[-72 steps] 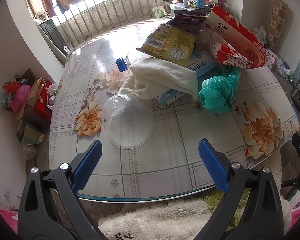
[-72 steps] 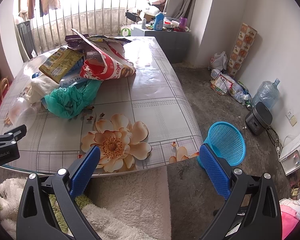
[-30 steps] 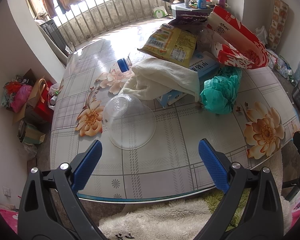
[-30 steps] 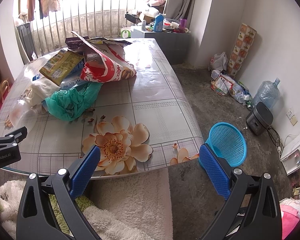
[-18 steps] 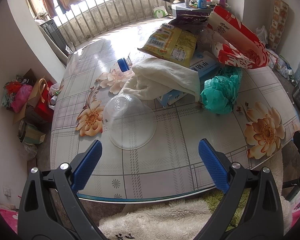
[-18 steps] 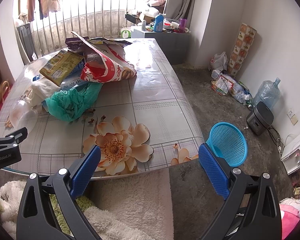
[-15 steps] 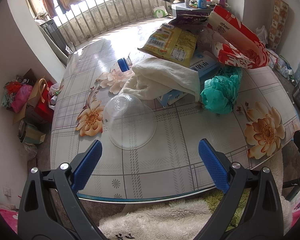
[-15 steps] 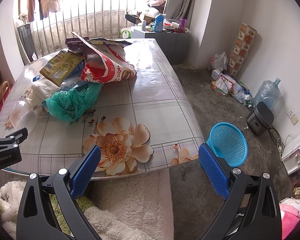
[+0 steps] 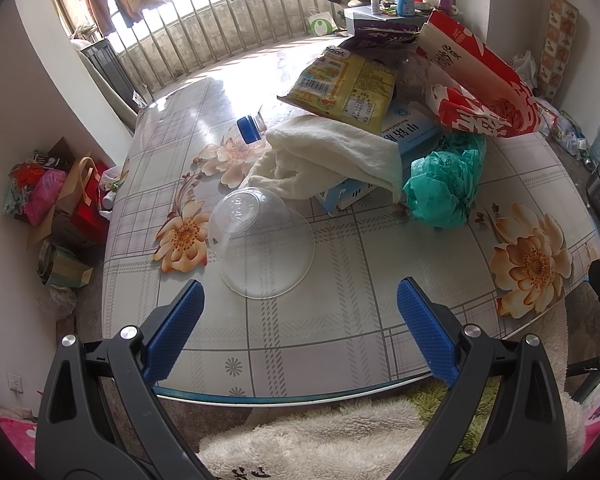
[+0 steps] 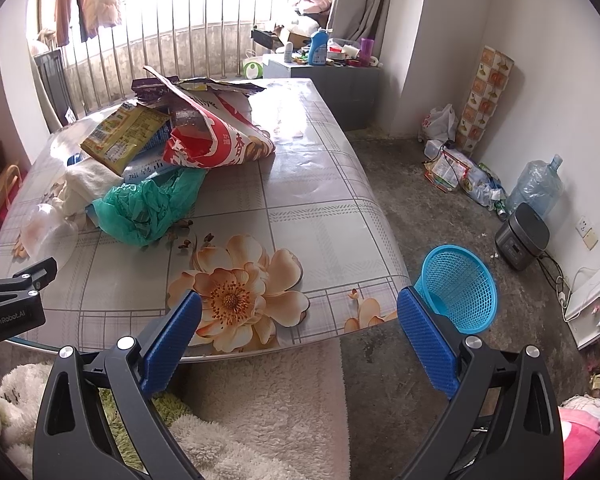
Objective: Collect trash
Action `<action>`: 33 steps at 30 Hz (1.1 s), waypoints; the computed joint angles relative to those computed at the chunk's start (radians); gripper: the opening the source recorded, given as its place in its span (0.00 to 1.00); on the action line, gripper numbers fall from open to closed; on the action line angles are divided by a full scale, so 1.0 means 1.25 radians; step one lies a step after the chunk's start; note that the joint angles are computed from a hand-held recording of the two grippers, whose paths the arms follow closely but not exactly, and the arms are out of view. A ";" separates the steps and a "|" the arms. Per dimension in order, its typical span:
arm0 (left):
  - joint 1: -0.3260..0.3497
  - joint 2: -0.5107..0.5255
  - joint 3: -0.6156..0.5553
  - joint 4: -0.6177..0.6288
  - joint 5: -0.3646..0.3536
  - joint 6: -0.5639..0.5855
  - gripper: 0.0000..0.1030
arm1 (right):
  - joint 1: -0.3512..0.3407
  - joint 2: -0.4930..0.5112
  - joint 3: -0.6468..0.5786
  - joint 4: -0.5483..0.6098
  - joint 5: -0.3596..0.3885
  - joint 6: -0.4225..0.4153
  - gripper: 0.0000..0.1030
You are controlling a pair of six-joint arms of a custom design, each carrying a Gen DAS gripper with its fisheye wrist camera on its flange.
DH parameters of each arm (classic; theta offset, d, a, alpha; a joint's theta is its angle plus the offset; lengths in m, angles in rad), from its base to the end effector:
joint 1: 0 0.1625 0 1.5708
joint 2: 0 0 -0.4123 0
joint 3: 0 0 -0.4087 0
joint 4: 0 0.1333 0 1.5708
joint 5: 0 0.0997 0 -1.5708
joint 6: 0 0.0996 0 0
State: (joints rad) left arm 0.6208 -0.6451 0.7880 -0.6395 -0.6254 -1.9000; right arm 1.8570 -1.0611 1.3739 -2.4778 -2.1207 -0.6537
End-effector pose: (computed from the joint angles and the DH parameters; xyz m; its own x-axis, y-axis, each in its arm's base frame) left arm -0.4695 -0.5989 0.2368 -0.4441 -0.5502 -0.7071 0.1011 0.7534 -0.6498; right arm 0.2813 -0.6680 0.3821 -0.5726 -0.4517 0.6842 -0.7333 0.6553 -0.1811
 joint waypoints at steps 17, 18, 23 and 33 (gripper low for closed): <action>0.000 -0.003 0.005 -0.002 0.001 0.000 0.90 | -0.001 0.000 0.002 -0.003 0.004 0.002 0.93; 0.000 -0.006 0.010 -0.005 0.002 0.001 0.90 | -0.001 0.002 0.001 -0.003 0.005 0.003 0.93; -0.008 -0.044 0.066 -0.049 0.031 0.001 0.90 | -0.002 0.001 0.000 -0.004 0.048 0.012 0.93; -0.057 -0.258 0.335 -0.135 0.227 -0.089 0.90 | 0.000 0.029 -0.033 -0.027 0.197 0.001 0.93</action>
State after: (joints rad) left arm 0.5496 -0.9674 1.2071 -0.8081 -0.3413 -2.0117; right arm 1.8567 -1.0253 1.3322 -2.5120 -1.8740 -0.6521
